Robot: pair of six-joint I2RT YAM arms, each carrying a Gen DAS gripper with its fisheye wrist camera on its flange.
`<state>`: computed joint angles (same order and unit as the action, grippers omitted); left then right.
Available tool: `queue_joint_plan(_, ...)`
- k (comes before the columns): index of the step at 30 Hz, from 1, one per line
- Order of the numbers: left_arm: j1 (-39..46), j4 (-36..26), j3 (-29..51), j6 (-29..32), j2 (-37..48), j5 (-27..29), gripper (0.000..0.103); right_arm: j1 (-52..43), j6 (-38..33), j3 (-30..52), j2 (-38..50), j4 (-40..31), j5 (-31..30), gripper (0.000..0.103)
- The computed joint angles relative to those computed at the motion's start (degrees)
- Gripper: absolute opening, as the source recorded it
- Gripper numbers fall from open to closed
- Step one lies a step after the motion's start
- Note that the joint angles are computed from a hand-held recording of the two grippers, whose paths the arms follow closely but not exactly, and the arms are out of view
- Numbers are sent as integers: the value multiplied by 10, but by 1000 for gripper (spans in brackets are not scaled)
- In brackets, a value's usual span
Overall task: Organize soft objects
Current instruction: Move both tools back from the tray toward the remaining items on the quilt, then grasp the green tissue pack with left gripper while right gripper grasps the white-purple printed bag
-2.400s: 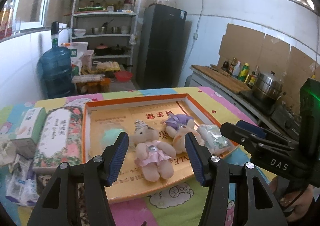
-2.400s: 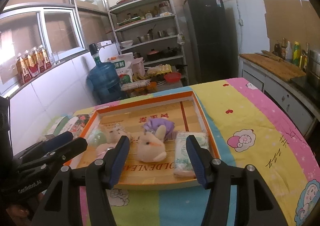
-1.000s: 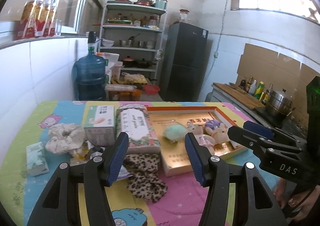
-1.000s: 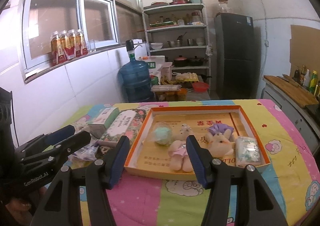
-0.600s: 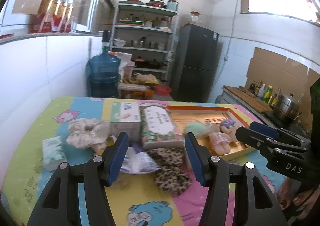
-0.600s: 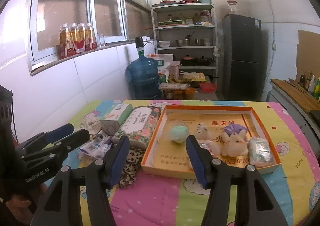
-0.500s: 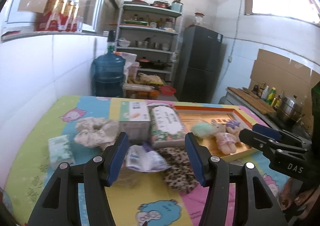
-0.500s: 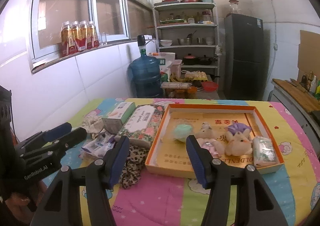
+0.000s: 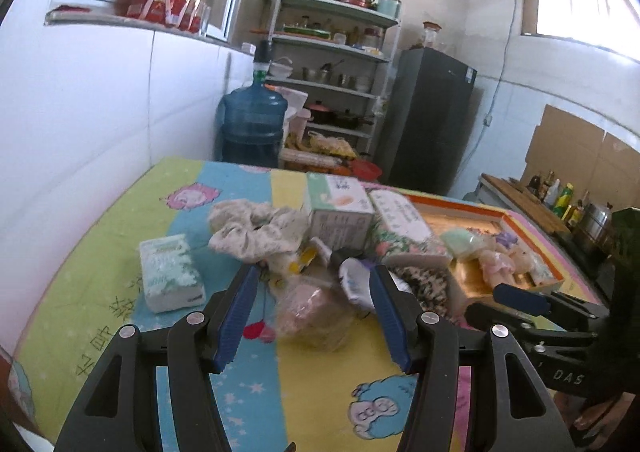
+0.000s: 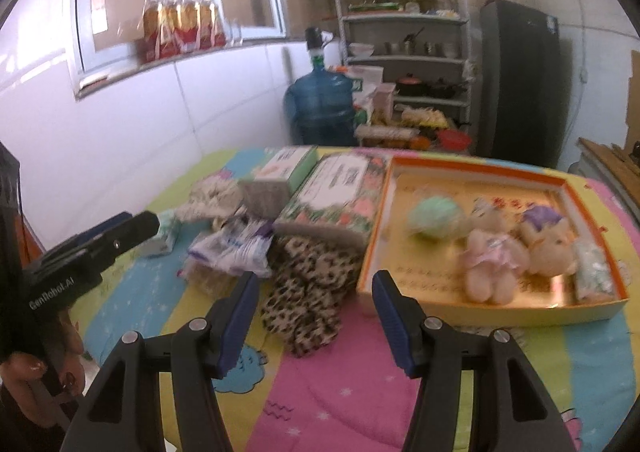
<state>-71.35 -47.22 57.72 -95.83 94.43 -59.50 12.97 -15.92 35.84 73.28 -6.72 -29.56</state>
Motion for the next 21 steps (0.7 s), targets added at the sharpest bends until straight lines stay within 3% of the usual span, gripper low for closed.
queue_joint_plan(10,10,-62,-74,-112,-38,22,60,62,17,4,53,25,39,59)
queue_joint_plan(15,50,-25,-125,-88,-75,53,60,98,0,-7,29,35,60,59)
queue_joint_plan(21,101,43,-177,-49,-102,92,60,165,-27,-22,21,68,133,59)
